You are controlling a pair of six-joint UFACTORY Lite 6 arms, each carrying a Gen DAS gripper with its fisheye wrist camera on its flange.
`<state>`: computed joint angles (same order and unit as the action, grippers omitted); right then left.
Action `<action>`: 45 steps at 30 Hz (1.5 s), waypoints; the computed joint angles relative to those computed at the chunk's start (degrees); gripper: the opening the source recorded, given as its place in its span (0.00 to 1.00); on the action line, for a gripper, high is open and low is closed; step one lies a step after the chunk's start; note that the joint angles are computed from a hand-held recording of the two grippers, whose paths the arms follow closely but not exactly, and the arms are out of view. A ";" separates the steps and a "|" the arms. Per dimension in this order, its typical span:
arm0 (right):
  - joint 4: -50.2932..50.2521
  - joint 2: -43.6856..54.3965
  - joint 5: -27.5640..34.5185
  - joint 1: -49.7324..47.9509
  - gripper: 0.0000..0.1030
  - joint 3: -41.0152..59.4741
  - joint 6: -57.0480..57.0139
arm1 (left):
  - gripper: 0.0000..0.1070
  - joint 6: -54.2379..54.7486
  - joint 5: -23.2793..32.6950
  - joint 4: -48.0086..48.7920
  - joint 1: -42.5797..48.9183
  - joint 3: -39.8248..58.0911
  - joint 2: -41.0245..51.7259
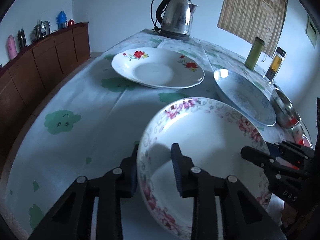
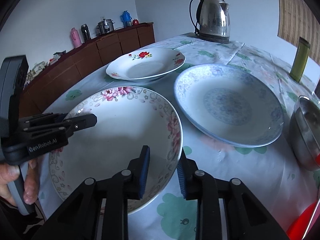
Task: Organize plates and bowls
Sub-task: 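Grasp the pink-floral plate rim with the right gripper and lift it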
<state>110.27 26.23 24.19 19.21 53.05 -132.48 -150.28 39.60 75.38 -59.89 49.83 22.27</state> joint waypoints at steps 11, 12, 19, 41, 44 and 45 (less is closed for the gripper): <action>-0.82 0.69 0.13 -0.08 0.27 0.80 -0.19 | 0.30 3.37 2.69 -2.87 -0.78 2.18 1.48; -0.74 0.60 0.39 0.00 0.27 0.66 -0.64 | 0.30 3.22 3.93 -3.30 -1.28 2.29 1.48; 0.96 0.08 1.29 1.08 0.27 1.26 -3.39 | 0.30 1.28 7.47 -4.12 -2.30 1.50 0.12; -0.31 0.61 2.03 4.48 0.25 10.54 -0.57 | 0.30 2.30 15.62 -6.10 -0.02 1.19 -5.73; 2.82 -0.18 2.38 3.52 0.25 9.67 -3.29 | 0.30 4.53 15.86 -5.71 0.85 3.54 -4.77; 2.99 -0.28 2.77 2.95 0.25 9.71 -3.18 | 0.30 5.34 16.12 -5.52 1.14 4.37 -4.37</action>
<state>113.26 25.96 26.96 22.16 62.76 -135.66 -144.95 55.72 69.86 -58.76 54.20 17.90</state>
